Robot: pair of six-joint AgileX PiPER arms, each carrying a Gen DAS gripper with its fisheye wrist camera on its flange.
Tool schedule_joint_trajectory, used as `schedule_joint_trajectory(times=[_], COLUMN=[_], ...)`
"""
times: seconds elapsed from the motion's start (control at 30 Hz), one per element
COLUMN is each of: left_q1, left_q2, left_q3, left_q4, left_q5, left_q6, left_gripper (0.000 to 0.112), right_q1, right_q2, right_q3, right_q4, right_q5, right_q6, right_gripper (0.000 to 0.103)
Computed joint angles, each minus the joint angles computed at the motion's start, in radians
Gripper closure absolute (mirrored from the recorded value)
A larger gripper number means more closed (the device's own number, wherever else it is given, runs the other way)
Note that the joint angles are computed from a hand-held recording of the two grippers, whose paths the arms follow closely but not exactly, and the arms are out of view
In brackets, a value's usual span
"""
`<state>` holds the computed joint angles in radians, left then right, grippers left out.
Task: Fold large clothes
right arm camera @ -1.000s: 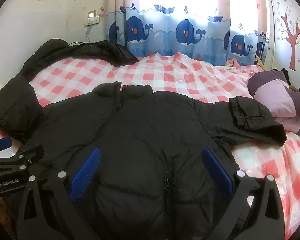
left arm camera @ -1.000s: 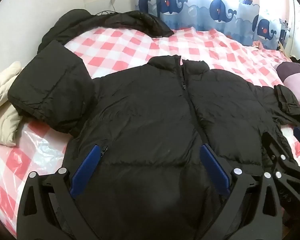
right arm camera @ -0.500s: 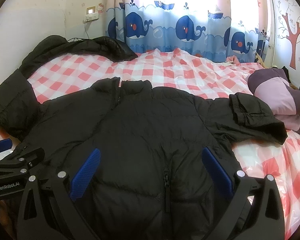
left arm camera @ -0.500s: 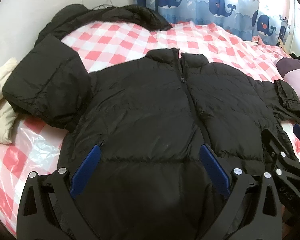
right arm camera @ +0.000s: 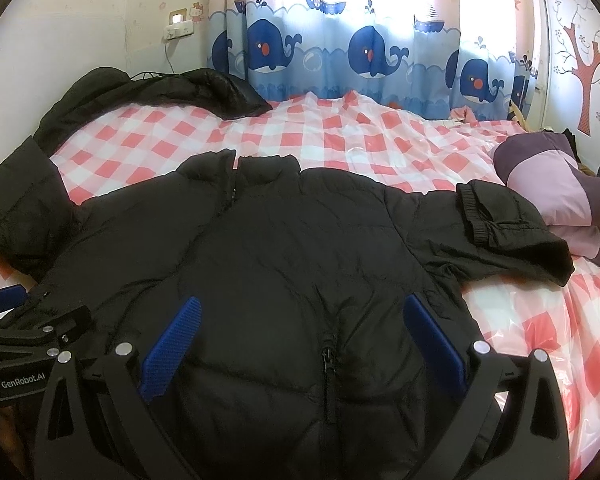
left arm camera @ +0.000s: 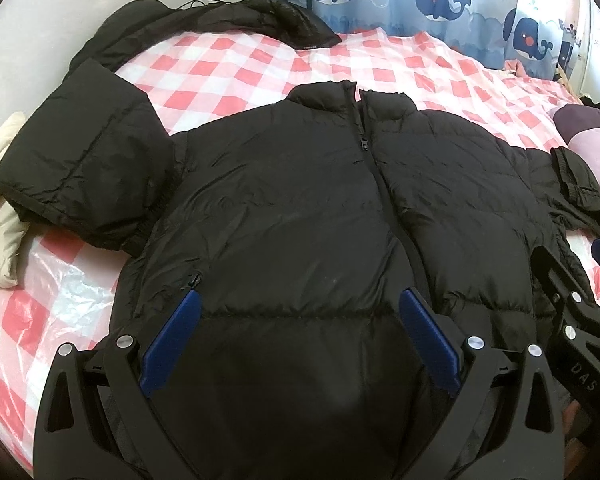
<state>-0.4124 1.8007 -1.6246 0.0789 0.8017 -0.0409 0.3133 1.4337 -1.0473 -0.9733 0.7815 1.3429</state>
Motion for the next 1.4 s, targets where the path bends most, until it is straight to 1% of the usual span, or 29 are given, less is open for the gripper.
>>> schedule_joint_trajectory(times=[0.2,0.5,1.0,1.4], left_q1=[-0.001,0.000,-0.004,-0.007], left_q2=[0.009,0.014,0.013,0.014], left_q3=[-0.015,-0.022,-0.021,-0.020], left_q4=[-0.005,-0.006,-0.001,-0.001], left_q5=[0.018,0.019,0.018,0.019], left_q6=[0.004,0.008,0.004,0.005], left_gripper=[0.017,0.017,0.017,0.017], right_q1=[-0.003,-0.009,-0.005,0.002], right_q2=[0.004,0.004,0.014,0.023], right_q3=[0.000,0.005,-0.026,-0.037], right_q4=[0.006,0.006,0.053,0.057], right_q5=[-0.002,-0.010,0.006,0.009], right_q6=[-0.005,-0.007,-0.060,-0.061], right_gripper=[0.005,0.005,0.005,0.005])
